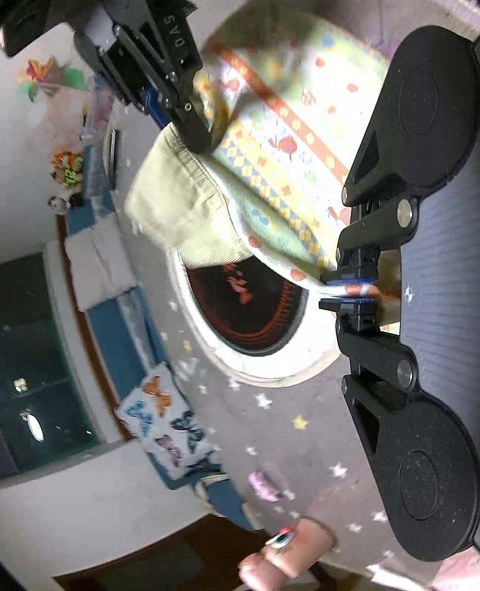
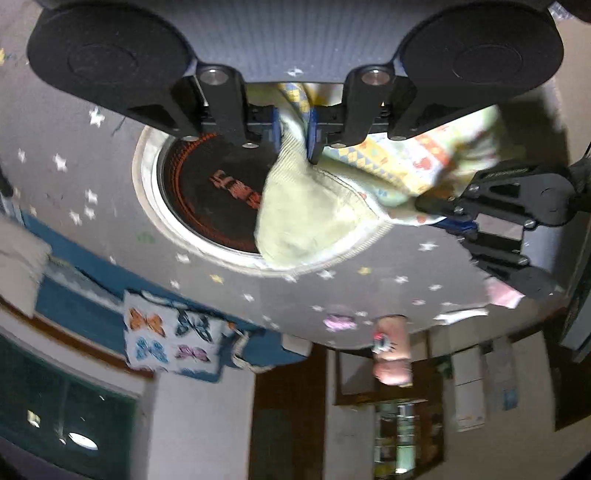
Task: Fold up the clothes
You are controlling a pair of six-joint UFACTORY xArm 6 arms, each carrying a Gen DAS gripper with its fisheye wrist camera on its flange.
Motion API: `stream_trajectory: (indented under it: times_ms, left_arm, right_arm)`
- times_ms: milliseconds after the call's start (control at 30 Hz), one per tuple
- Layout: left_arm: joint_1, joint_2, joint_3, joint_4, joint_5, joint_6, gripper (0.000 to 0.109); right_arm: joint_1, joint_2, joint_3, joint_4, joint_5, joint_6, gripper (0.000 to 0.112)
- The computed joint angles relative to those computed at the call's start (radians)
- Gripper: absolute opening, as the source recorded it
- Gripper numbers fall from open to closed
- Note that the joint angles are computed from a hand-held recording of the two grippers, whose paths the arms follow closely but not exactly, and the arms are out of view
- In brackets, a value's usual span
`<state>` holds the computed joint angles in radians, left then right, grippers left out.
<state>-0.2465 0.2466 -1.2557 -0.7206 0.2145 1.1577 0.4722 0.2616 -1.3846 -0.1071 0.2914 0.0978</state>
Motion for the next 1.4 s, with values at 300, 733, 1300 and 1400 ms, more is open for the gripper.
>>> stream_trajectory:
  times_ms: [300, 733, 1300, 1400]
  left_arm:
    - [0.008, 0.048, -0.015, 0.125, -0.079, -0.176, 0.046]
    - [0.056, 0.05, 0.035, 0.562, -0.185, -0.639, 0.048]
    - [-0.074, -0.03, 0.029, -0.073, -0.084, -0.067, 0.035]
    - [-0.08, -0.012, 0.001, -0.094, -0.037, -0.054, 0.029]
  right_arm:
    - [-0.072, -0.057, 0.133, -0.54, -0.132, 0.631, 0.024]
    - [-0.132, -0.165, 0.323, -0.788, -0.15, 1.058, 0.024]
    - [-0.113, -0.126, 0.242, -1.015, 0.028, 1.258, 0.007]
    - [-0.111, -0.137, 0.231, -1.061, 0.006, 1.287, 0.008]
